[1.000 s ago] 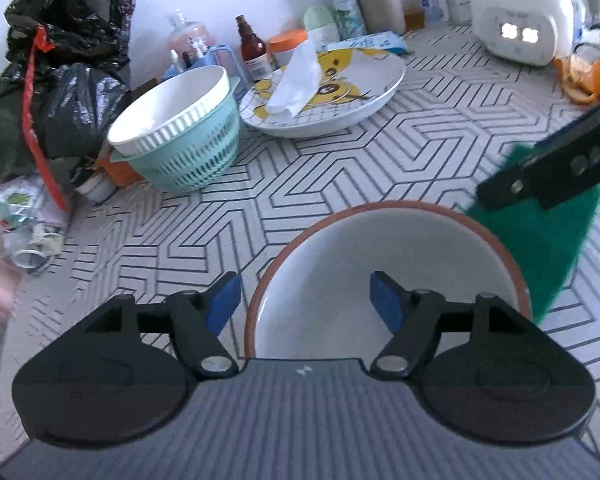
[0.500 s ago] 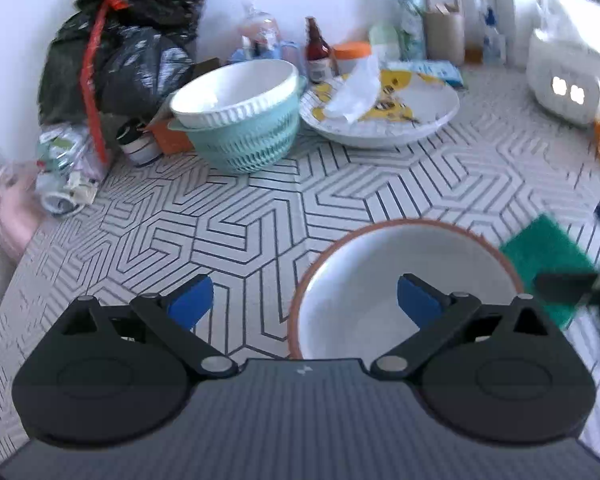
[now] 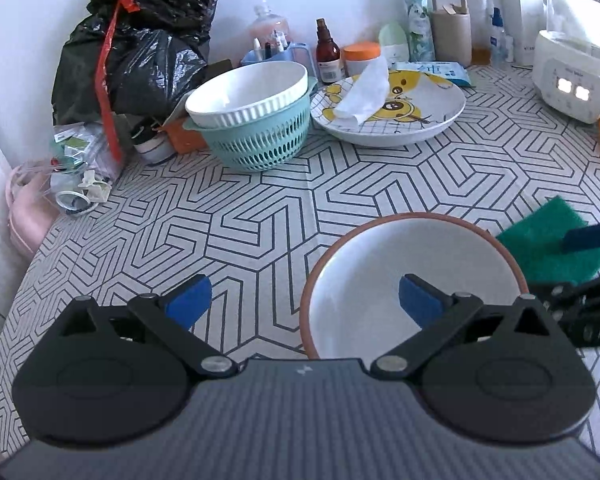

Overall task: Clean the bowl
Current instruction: 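Lower the green pad flat onto the table and open the right gripper, then set the white bowl upright on the table and open the left gripper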

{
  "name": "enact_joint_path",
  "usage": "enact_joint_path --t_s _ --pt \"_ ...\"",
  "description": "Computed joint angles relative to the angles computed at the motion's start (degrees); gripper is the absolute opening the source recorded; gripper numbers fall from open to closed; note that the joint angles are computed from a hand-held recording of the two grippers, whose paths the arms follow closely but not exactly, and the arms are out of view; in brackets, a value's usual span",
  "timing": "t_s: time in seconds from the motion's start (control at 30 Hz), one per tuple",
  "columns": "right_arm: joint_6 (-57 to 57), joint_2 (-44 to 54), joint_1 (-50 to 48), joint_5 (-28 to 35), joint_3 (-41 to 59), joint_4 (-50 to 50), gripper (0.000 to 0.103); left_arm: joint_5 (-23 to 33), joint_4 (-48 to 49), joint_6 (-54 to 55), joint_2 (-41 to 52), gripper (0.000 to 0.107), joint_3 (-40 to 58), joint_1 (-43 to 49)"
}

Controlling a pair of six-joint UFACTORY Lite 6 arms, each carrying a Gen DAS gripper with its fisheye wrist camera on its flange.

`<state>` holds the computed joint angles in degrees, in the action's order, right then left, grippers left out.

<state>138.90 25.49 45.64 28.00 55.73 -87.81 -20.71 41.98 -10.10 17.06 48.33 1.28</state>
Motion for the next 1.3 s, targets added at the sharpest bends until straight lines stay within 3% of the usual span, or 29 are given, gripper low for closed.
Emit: enact_joint_path --t_s 0.07,0.17,0.23,0.37,0.43,0.73,0.8,0.93,1.0,1.07,1.2,1.3 --pt "5.8 -4.1 -1.7 -3.0 -3.7 -6.4 0.077 -0.1 -0.3 0.4 0.1 0.102 -0.1 0.0" --pt "-3.1 -8.0 -3.4 -0.5 -6.0 -2.0 0.087 -0.2 -0.1 0.9 -0.1 0.102 -0.4 0.0" --pt "-8.7 -8.6 -4.9 -0.6 -6.4 -0.8 0.087 -0.3 -0.1 1.3 -0.2 0.102 -0.6 0.0" --pt "-8.2 -7.2 -7.9 -6.1 -7.3 -6.7 0.086 -0.7 -3.0 4.4 -0.2 0.102 -1.0 -0.2" --pt "-11.4 -4.9 -6.6 -4.9 -6.5 -3.7 0.086 -0.5 -2.9 4.0 -0.1 0.102 -0.7 -0.3" --pt "-10.9 -1.1 5.2 11.2 -2.7 16.1 0.096 0.4 -3.4 3.1 1.6 0.102 0.9 -0.2" --pt "-11.5 3.0 9.5 17.7 2.3 21.3 0.096 0.5 -3.7 3.0 1.8 0.102 1.0 -0.1" --pt "-13.7 7.3 13.6 28.0 9.8 24.8 0.096 2.0 -2.7 0.7 1.3 0.102 0.8 -0.4" --pt "-14.5 6.8 14.8 30.6 11.2 25.4 0.103 3.0 -0.6 -2.2 0.5 0.102 0.5 -0.4" --pt "-15.0 5.1 14.8 29.8 10.9 25.7 0.103 7.6 -1.0 -4.1 -1.4 0.102 0.0 -1.9" --pt "-16.2 0.7 12.0 22.7 8.5 26.8 0.103 7.4 -18.3 7.6 -7.0 0.102 -5.4 -2.8" --pt "-15.8 -3.0 11.4 20.9 5.6 28.0 0.103 6.8 -11.8 0.3 -10.9 0.102 -9.3 -2.4"
